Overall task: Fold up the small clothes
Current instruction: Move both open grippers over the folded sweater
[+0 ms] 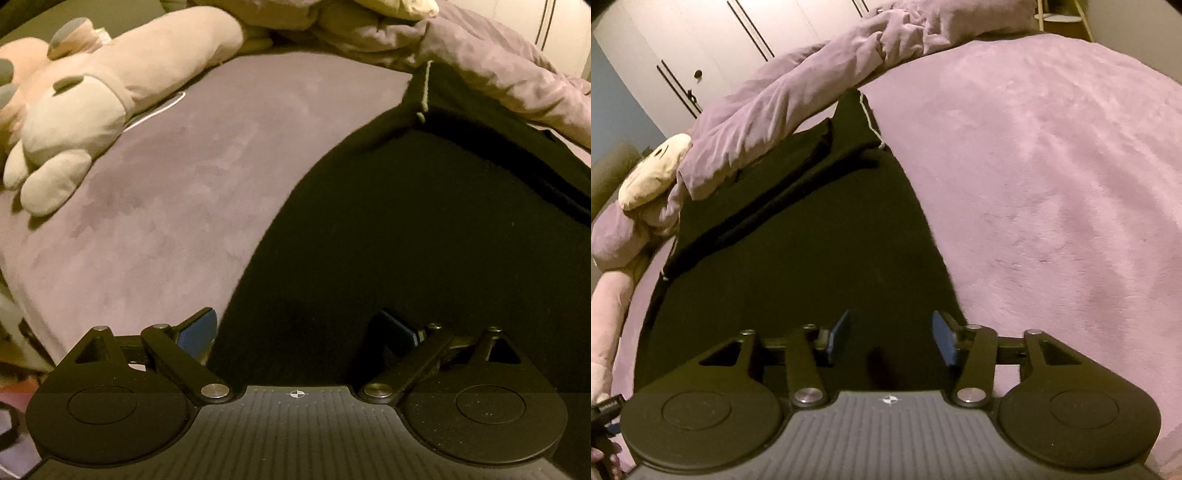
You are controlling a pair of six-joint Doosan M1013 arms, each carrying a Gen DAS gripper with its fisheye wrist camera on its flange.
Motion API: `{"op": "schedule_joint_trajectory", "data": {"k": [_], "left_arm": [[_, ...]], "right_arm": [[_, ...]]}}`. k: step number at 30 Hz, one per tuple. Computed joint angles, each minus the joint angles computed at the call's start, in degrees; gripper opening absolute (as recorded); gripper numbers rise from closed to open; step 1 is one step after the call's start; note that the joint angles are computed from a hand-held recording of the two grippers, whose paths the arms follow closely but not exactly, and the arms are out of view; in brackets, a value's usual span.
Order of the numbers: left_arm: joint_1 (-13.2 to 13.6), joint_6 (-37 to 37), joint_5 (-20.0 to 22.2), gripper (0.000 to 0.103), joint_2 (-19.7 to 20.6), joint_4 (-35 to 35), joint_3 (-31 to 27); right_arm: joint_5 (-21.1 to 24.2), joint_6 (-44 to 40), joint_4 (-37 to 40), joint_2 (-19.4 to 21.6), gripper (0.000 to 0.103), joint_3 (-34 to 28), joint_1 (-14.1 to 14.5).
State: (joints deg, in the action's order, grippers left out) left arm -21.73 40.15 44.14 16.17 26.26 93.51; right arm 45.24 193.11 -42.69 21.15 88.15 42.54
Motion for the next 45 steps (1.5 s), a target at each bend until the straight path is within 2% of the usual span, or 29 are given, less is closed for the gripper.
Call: {"op": "schedule_joint_trajectory", "data": {"k": [12,20,24,25,28,32,34,39,43,45], "left_arm": [[0.61,3.57,1.08,0.102,0.61,-4.15,-0.47],[3.90,10.18,-0.58,0.102,-1.27,-10.36,1.20],[5.58,9.54,-0.24,0.102,-1.79,-9.96,1.89],[6.14,10.50,-1.37,0.102,-2.09,-11.29,2.37],[8.03,18.88,-4.14,0.102,-2.36,-20.97,3.12],[9.10,27.91,-3.94,0.102,-1.25,-29.96,2.47],[9.38,29.90,-3.39,0.102,-0.58,-32.48,2.13],[8.67,28.70,-2.17,0.102,0.35,-29.62,1.18],[7.98,27.58,-1.85,0.102,0.50,-27.71,1.07],[7.60,26.55,-2.18,0.102,0.82,-26.95,0.87]], "right_arm": [[-1.54,-3.16,3.54,-0.18,0.056,1.12,0.04],[-3.25,-8.83,6.11,-0.98,0.060,1.74,-0.58],[-4.66,-11.06,9.09,-1.72,0.061,2.80,-1.09],[-4.93,-11.86,10.04,-1.89,0.061,3.01,-1.18],[-5.43,-13.33,11.17,-2.34,0.062,3.50,-1.26],[-6.69,-14.06,12.93,-2.79,0.062,3.98,-1.80],[-7.52,-13.60,12.93,-3.04,0.062,4.33,-1.99],[-7.94,-11.89,12.28,-3.09,0.062,4.92,-2.09],[-4.83,-8.63,7.84,-2.90,0.062,4.36,-1.66],[-3.38,-10.70,9.42,-2.47,0.062,3.79,-2.08]]}}
